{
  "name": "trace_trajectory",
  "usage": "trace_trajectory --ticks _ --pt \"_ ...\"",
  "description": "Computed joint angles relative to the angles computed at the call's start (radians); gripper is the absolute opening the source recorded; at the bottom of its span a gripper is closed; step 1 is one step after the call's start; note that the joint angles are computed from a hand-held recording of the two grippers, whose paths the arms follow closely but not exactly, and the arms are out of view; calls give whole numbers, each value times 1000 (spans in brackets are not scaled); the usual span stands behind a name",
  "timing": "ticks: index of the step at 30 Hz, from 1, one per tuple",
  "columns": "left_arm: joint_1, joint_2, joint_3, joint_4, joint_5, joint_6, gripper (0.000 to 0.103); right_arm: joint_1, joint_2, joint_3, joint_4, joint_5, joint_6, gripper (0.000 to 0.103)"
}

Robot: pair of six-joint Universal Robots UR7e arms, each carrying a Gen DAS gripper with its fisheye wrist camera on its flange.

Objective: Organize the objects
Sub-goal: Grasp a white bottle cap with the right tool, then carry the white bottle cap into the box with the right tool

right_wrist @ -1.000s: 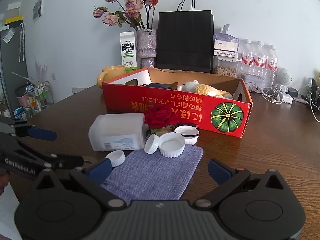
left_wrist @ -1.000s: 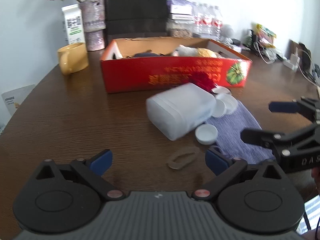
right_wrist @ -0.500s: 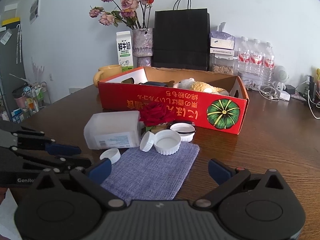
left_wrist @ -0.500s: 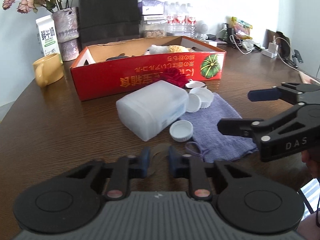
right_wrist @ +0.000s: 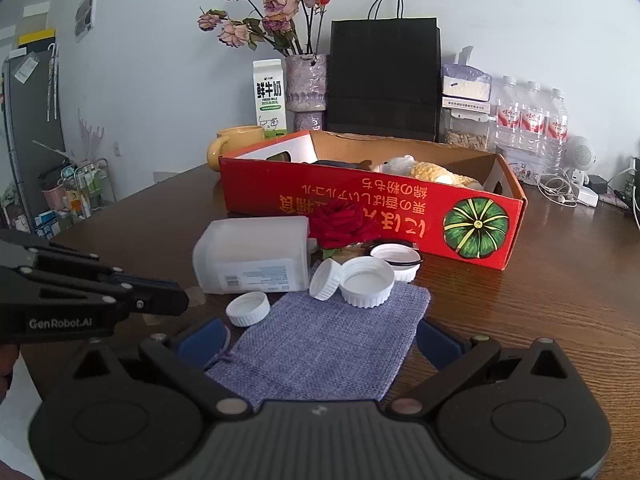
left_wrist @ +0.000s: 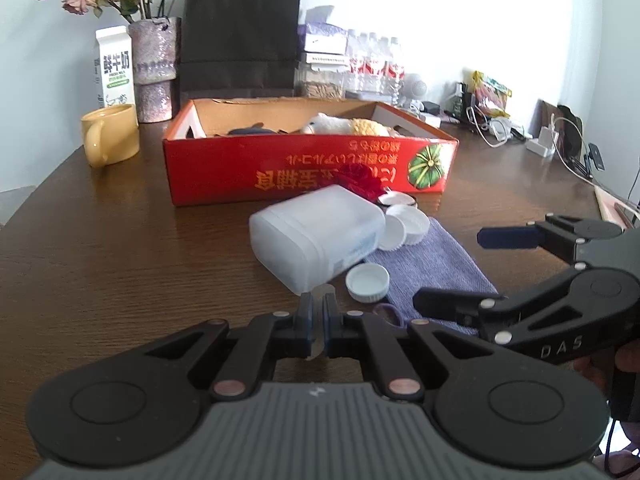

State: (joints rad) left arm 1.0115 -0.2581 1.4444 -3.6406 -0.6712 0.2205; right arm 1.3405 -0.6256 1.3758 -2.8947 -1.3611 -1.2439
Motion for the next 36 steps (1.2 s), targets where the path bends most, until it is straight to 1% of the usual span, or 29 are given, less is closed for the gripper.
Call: trace_trajectory --ticks 4,6,8,9,11,14,15,17,19,22,24,25,26,27,34,36 --pt "-2 -7 8 -41 21 0 6 10 9 0 9 -6 -18 103" --pt "-2 -14 14 -49 25 -13 6 18 17 -3 8 -20 -21 99" --pt "-3 -21 19 -54 30 -20 6 24 19 -4 24 -22 -30 87" --pt "-2 -24 21 -61 32 -18 6 26 21 -5 29 -20 -33 84" --pt "-2 -27 22 -69 39 -20 6 32 26 -6 34 -20 -44 71" --pt "-1 -28 25 -88 39 -13 6 38 30 -5 26 -17 -78 68" --pt "-1 -28 26 -94 38 -12 6 41 32 -5 18 -20 -89 64" --pt "1 -29 27 -99 36 -12 6 46 36 -9 18 -27 -101 45" --pt "1 -29 27 -107 37 -10 6 53 41 -15 27 -43 -117 38" --pt "1 -29 27 -120 36 -1 6 61 49 -23 40 -80 -124 37" --pt "1 -30 28 -125 36 2 6 61 48 -25 50 -83 -122 37" --pt "1 -30 28 -127 37 2 6 60 48 -25 52 -81 -122 34" --pt "2 -30 29 -127 36 1 6 59 48 -24 52 -80 -120 28" --pt "2 -30 29 -127 37 -1 6 58 46 -24 55 -78 -120 28" --pt "-1 -28 21 -149 41 14 6 46 22 -14 83 -23 -116 27" --pt "-4 -27 16 -161 41 22 6 44 11 -14 94 3 -111 27"
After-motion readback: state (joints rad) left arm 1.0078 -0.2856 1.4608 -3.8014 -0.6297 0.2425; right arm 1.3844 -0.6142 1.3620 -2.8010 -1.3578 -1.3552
